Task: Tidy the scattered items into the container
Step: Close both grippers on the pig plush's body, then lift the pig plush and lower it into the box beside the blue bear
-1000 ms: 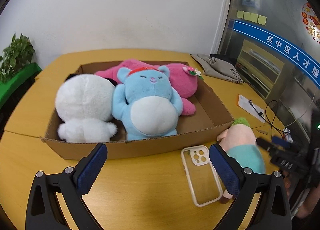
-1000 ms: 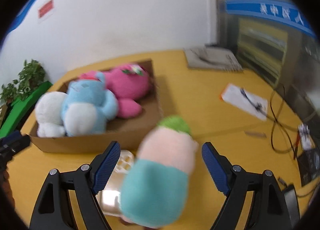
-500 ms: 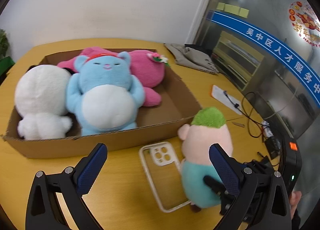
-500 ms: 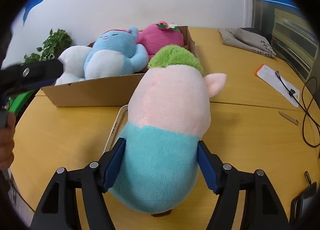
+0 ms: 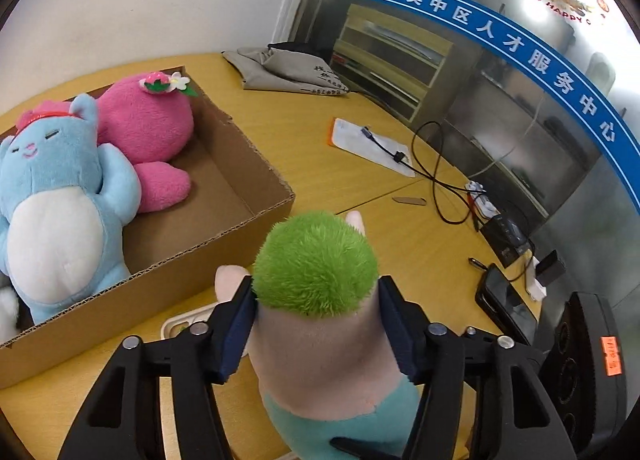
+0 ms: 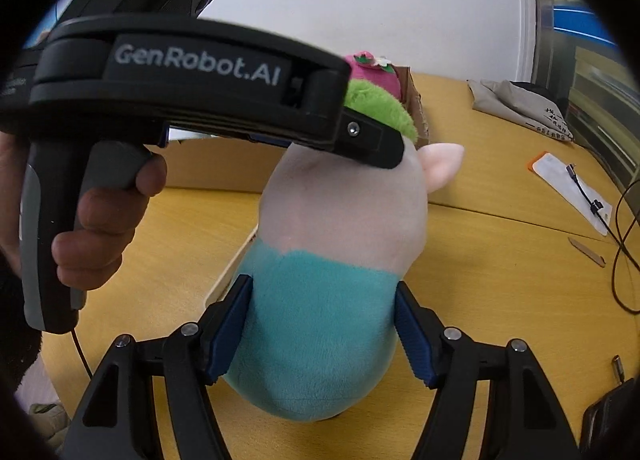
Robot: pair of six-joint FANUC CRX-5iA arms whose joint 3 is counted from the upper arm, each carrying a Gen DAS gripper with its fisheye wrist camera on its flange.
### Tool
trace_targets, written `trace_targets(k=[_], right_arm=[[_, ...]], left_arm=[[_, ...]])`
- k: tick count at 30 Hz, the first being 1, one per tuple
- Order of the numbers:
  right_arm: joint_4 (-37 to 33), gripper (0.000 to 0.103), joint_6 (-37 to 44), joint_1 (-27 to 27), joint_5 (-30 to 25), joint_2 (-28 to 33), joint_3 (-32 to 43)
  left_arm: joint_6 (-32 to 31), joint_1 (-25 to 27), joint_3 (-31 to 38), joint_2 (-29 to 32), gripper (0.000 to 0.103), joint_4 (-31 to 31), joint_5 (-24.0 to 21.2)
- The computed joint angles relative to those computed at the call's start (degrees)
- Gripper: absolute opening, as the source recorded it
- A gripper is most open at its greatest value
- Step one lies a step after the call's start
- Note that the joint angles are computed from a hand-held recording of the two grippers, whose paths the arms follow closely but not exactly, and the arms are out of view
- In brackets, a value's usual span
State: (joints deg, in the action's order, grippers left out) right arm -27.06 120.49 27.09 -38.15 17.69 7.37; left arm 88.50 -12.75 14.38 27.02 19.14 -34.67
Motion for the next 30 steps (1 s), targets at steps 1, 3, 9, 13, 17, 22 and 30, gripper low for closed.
trace_targets(k=[1,3,9,13,17,22,30], right_arm=[[-1.03,0.064,1.15,-0.19,-0.12,-0.23,-0.02],[-3.78,0.061,3.73,-0.95,-1.27,-0.55,0.70],[-11.62,0.059,8.66,-2.97,-3.87,0.01,7.12],[-12.14,0.059,10.44,-2.28,-3.48,3.84,15.74],[-11.01,0.060,8.85,-1.62,-5.04,12.68,28.98],[-0.01,0.060,-1.58,0.18,-13.14,25.51,43.98],[-1.06,0.059,-3.70,-1.53,-19.18,26.31,44.86]], left_arm=[[-0.08,0.09,-0.08,-0.46,0.058,0.22,-0.38],[-0.30,0.30,-0.75,-1.74,0.057,0.79,-0.17],[2.16,1.24,5.29,-4.02,0.057,-7.10,-0.93],[0.48,4.07,13.40,-1.50,0.058,-8.80,-2.63],[-1.54,7.99,23.10,5.72,0.059,-6.05,-6.02],[-2.55,11.26,34.47,18.01,0.059,0.13,-16.53],[-0.78,10.57,37.09,23.34,0.060,-1.47,-17.60]])
